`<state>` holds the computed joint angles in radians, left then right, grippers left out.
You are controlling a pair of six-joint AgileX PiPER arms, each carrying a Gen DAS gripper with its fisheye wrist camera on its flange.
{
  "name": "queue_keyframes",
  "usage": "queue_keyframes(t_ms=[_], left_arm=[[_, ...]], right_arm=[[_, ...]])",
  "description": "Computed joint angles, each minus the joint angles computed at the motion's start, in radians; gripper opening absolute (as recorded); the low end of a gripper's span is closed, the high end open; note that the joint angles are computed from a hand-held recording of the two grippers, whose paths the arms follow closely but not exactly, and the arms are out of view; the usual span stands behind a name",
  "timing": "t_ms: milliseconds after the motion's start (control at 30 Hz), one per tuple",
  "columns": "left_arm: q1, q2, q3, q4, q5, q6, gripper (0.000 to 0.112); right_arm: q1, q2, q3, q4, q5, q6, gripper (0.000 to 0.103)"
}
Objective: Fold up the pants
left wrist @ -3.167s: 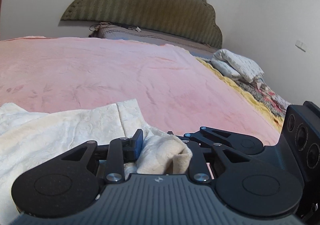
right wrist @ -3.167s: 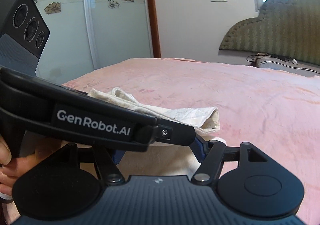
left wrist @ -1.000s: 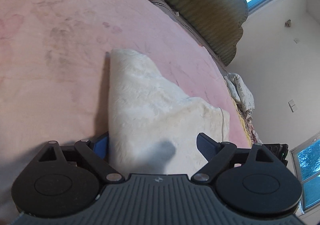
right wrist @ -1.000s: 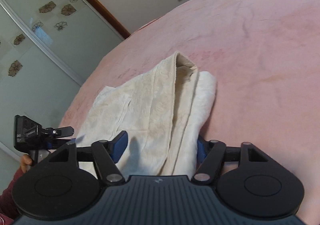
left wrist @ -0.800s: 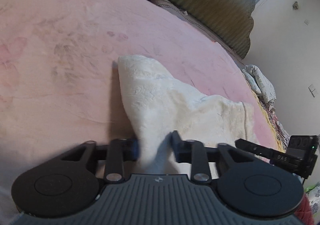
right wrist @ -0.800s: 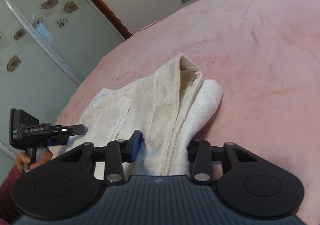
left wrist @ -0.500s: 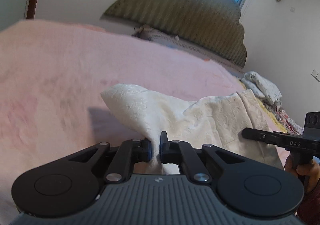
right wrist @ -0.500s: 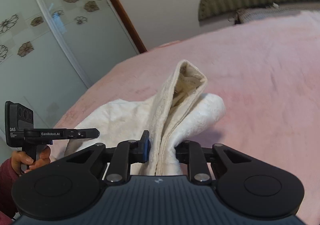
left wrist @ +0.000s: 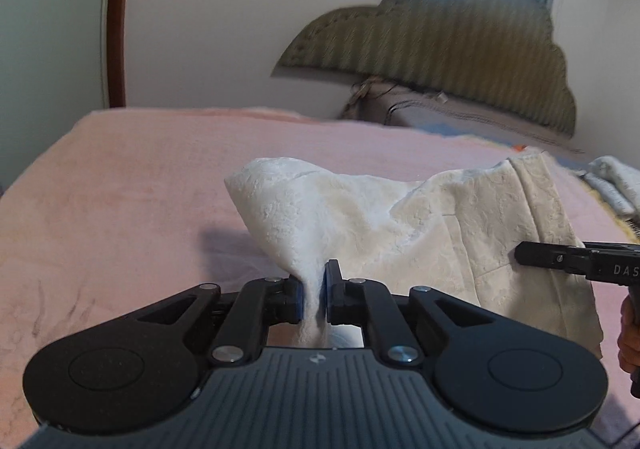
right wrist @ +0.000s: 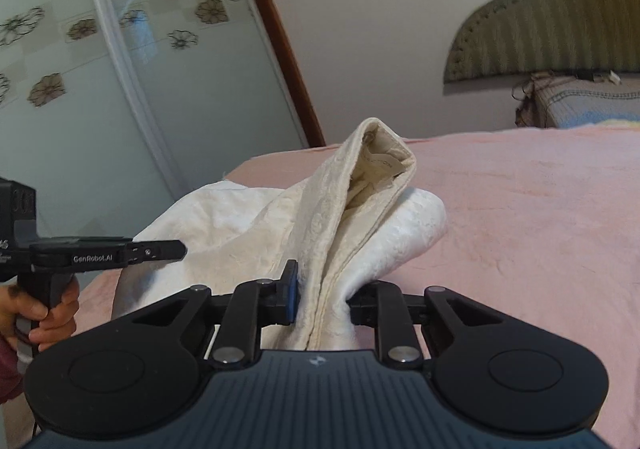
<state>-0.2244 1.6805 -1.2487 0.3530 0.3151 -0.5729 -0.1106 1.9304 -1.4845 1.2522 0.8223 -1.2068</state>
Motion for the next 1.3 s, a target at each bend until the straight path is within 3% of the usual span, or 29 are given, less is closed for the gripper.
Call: queue_keyframes(t_ms=[133,167,233,333,400,433,500,600,633,733,800,900,967,1100,1300], left_arm=[[0.010,0.089,-0.042,0.070,0.015,-0.070,0.014],[0.008,0.094,-0.040,0.083,0.019,-0.091,0.018],[0.002,0.086,-0.030,0.149,0.032,-0.158,0.040],[-0.039,0.043,0.003,0.358,0.123,-0.330,0.051],[-0.087,-0.012,0.060,0.508,0.197,-0.465,0.064],[-0.120,-0.037,0.090,0.591,0.256,-0.560,0.065],[-0.181,-0.103,0.162,0.685,0.322,-0.680,0.071],[-0.201,-0.178,0.247,0.646,0.278,-0.700,0.077],[-0.207,-0.172,0.249,0.618,0.285,-0.691,0.077],[-0.219,-0.128,0.229,0.609,0.335,-0.692,0.080],[-0.236,-0.164,0.254,0.643,0.343,-0.749,0.078],[-0.262,-0.187,0.263,0.651,0.360,-0.754,0.079],[-0.266,-0.173,0.247,0.624,0.363,-0.741,0.079],[-0.276,-0.169,0.247,0.596,0.368,-0.759,0.079],[-0.276,-0.163,0.233,0.576,0.381,-0.734,0.080]], right_arm=[[0.036,0.100,-0.060,-0.081,-0.082,0.108,0.023],[0.036,0.116,-0.066,-0.100,-0.093,0.149,0.026],[0.016,0.139,-0.074,-0.121,-0.081,0.239,0.043],[-0.038,0.110,0.001,-0.041,-0.055,0.226,0.043],[-0.033,0.002,0.143,0.017,-0.185,0.116,0.044],[-0.015,-0.070,0.227,0.059,-0.262,0.016,0.044],[0.008,-0.186,0.350,0.131,-0.296,-0.184,0.044],[0.003,-0.261,0.463,0.222,-0.142,-0.432,0.043],[0.018,-0.270,0.477,0.203,-0.135,-0.446,0.043],[0.107,-0.266,0.479,0.083,-0.312,-0.350,0.042],[0.118,-0.283,0.507,0.107,-0.396,-0.291,0.042],[0.095,-0.354,0.581,0.278,-0.339,-0.447,0.045],[0.144,-0.387,0.611,0.332,-0.390,-0.543,0.045],[0.230,-0.317,0.565,0.190,-0.528,-0.404,0.048],[0.197,-0.303,0.568,0.254,-0.480,-0.423,0.048]])
